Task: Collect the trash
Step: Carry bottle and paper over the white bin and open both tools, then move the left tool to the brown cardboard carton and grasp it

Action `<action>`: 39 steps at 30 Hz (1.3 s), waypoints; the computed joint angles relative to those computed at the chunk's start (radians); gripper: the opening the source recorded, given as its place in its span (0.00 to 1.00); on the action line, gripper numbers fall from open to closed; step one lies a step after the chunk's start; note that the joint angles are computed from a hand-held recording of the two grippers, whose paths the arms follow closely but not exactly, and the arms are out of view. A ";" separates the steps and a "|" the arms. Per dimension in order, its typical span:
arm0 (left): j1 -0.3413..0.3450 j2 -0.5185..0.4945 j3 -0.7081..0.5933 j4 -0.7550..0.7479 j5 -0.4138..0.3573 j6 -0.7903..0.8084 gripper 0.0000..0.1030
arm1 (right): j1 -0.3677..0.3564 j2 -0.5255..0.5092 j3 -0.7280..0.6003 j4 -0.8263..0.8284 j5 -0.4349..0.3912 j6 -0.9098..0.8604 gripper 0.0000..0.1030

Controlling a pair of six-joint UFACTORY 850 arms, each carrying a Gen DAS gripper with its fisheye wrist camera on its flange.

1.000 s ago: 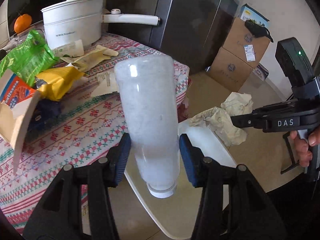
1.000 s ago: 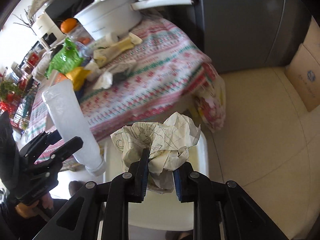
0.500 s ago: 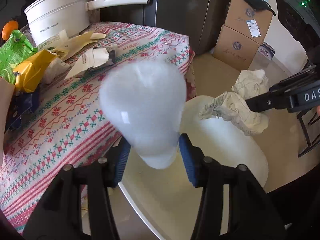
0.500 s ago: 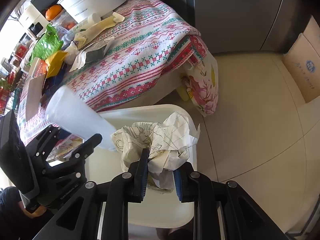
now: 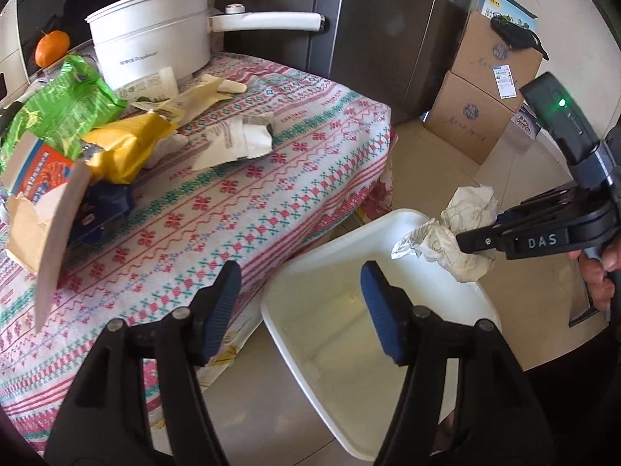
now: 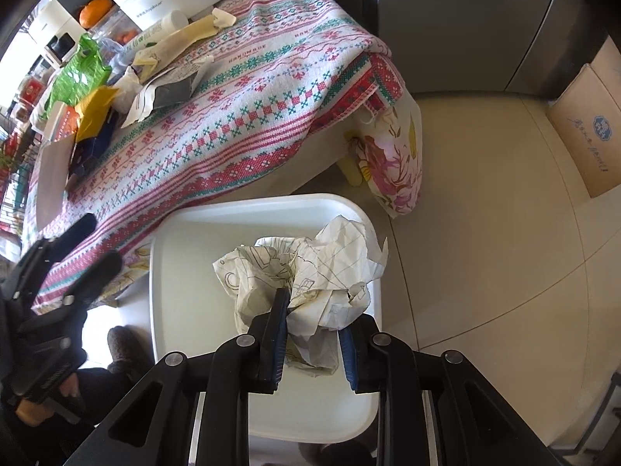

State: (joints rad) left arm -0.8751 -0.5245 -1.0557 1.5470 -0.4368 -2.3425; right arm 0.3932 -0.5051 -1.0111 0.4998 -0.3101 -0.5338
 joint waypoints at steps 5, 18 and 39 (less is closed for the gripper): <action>0.003 0.029 0.015 -0.064 -0.017 0.055 0.75 | 0.015 -0.014 -0.015 -0.086 0.000 0.089 0.25; 0.007 0.107 0.063 -0.274 -0.060 0.218 0.90 | 0.039 0.019 -0.015 -0.163 0.031 0.194 0.66; 0.196 0.330 0.278 -0.426 -0.002 0.187 0.91 | 0.092 0.100 -0.009 0.107 0.101 0.000 0.70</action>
